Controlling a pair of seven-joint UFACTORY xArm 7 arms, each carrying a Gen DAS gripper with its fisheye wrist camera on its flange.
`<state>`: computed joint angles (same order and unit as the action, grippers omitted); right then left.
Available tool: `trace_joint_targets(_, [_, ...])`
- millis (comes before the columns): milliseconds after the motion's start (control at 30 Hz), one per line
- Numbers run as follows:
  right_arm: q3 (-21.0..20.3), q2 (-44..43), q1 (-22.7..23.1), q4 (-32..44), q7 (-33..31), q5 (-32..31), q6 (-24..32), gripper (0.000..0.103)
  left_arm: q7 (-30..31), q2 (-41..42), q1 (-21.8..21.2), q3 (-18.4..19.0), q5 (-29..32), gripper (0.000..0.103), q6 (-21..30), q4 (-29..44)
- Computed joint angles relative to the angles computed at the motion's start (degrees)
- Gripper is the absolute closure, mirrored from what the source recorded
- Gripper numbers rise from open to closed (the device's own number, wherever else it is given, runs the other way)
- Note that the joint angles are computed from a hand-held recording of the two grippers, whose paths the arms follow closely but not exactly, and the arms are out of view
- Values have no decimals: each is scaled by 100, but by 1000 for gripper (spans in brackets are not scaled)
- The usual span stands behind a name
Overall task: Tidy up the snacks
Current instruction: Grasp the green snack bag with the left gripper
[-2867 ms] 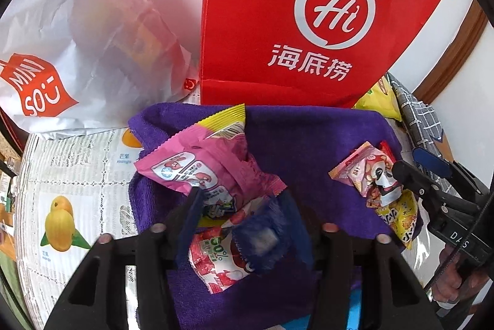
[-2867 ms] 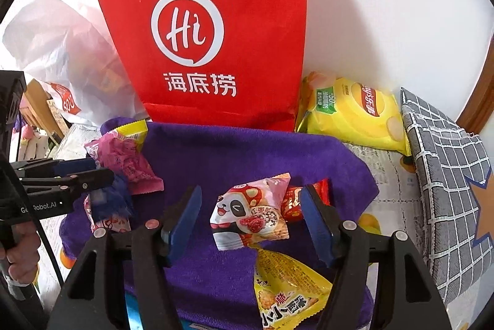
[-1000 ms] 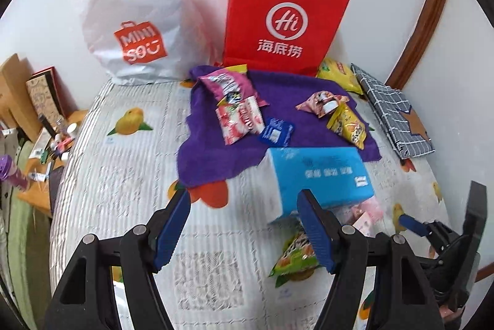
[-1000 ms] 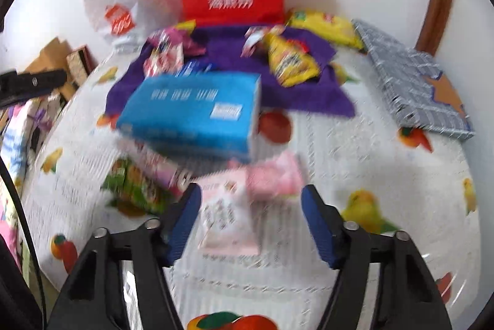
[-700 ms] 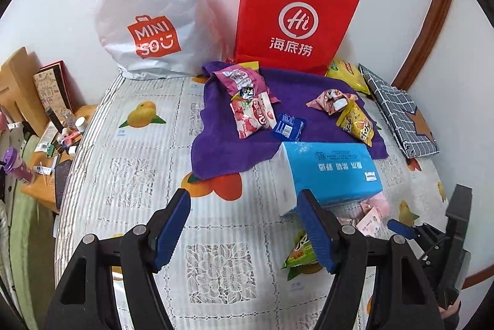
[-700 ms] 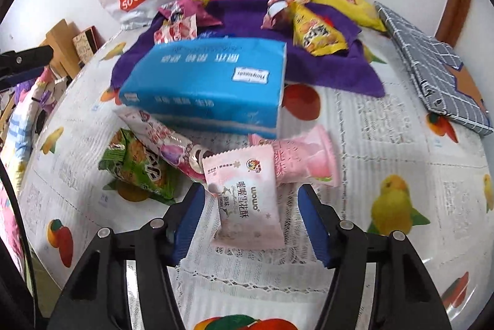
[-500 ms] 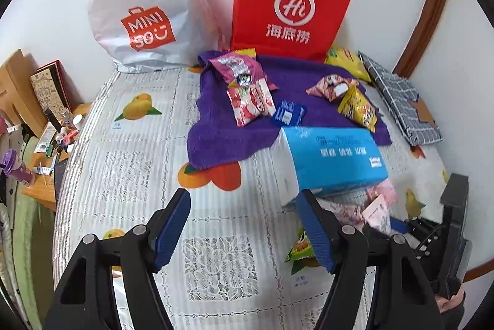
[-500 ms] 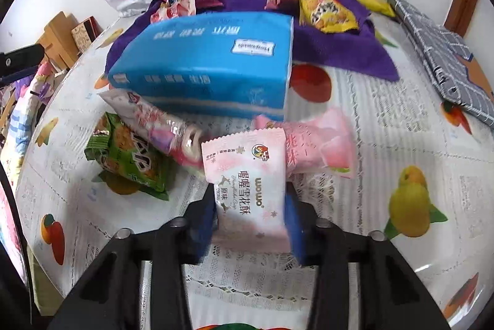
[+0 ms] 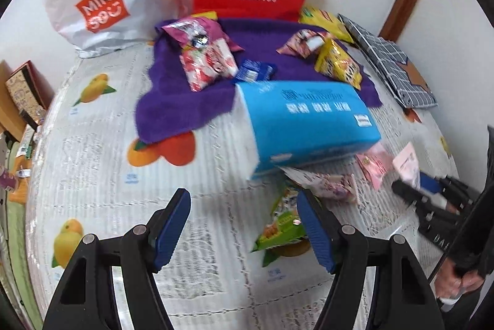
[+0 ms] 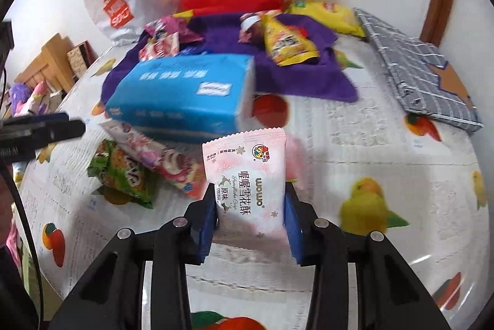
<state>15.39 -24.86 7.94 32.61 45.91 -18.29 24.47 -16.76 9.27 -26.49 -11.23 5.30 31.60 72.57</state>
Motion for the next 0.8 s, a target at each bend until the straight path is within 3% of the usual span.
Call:
trace_joint_targets(333, [-96, -464, -407, -311, 120, -157, 38, 63, 509, 336, -80, -160, -505, 29, 157, 212])
trace_joint_targets(667, [-89, -444, -508, -423, 91, -53, -51, 63, 373, 773, -382, -68, -178, 31, 519, 562])
trace_joint_targets(800, [-75, -444, -512, -444, 103, -46, -49, 63, 547, 731, -279, -153, -468, 47, 392, 430])
